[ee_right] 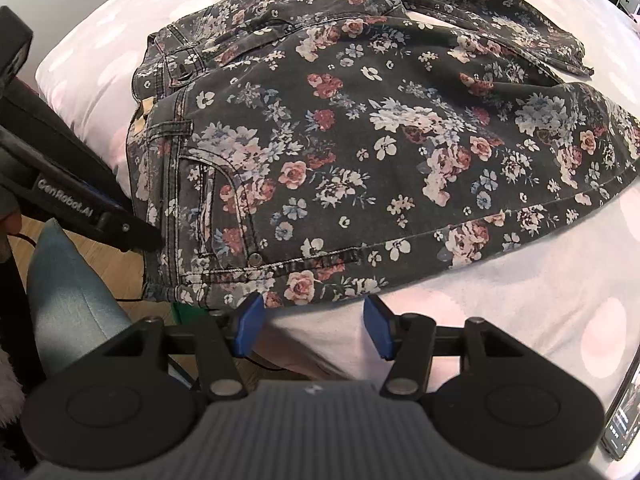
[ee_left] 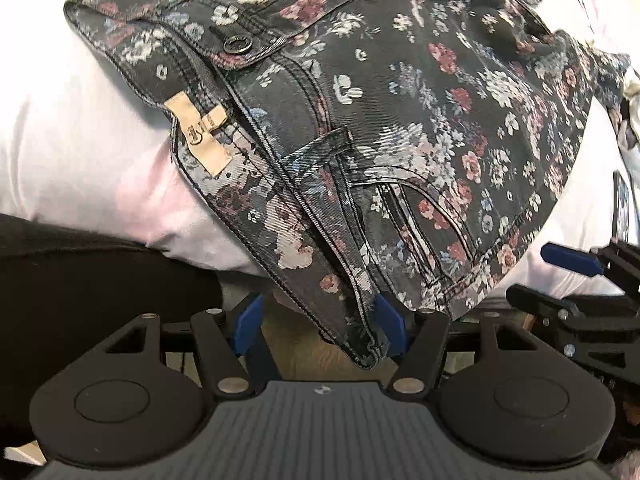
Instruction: Fold clothes
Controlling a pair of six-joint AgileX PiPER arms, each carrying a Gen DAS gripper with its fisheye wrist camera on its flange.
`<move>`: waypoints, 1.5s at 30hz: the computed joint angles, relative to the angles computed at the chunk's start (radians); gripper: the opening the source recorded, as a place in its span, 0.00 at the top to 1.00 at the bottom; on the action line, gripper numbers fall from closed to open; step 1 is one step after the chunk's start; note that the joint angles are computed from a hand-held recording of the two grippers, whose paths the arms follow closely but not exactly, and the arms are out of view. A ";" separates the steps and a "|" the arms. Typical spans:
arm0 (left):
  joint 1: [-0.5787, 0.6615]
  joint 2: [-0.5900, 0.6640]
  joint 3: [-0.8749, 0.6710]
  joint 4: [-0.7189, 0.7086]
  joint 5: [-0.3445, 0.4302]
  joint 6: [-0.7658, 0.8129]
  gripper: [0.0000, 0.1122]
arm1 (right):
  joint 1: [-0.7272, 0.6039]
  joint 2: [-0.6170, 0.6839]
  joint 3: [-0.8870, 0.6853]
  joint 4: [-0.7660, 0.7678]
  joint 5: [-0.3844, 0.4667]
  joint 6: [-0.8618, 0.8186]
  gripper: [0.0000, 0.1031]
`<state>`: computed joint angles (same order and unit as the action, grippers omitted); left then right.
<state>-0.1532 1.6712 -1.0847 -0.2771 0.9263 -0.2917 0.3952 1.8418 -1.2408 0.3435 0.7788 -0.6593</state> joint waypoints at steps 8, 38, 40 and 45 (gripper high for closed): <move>0.034 -0.015 0.038 -0.037 -0.033 -0.017 0.41 | 0.001 0.004 0.000 -0.004 0.001 0.005 0.43; 0.190 -0.069 -0.264 0.130 -0.061 -0.010 0.96 | -0.107 0.042 -0.239 -0.299 0.025 -0.028 0.42; 0.238 -0.055 -0.315 0.167 -0.060 -0.022 0.96 | -0.136 0.062 -0.285 -0.329 0.024 -0.045 0.42; 0.324 0.027 -0.496 0.293 -0.016 -0.075 0.96 | -0.212 0.151 -0.450 -0.366 0.069 -0.102 0.45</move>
<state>0.1708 1.6985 -1.5807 0.0163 0.9106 -0.3669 0.1832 1.9932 -1.6907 -0.0223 0.8476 -0.7613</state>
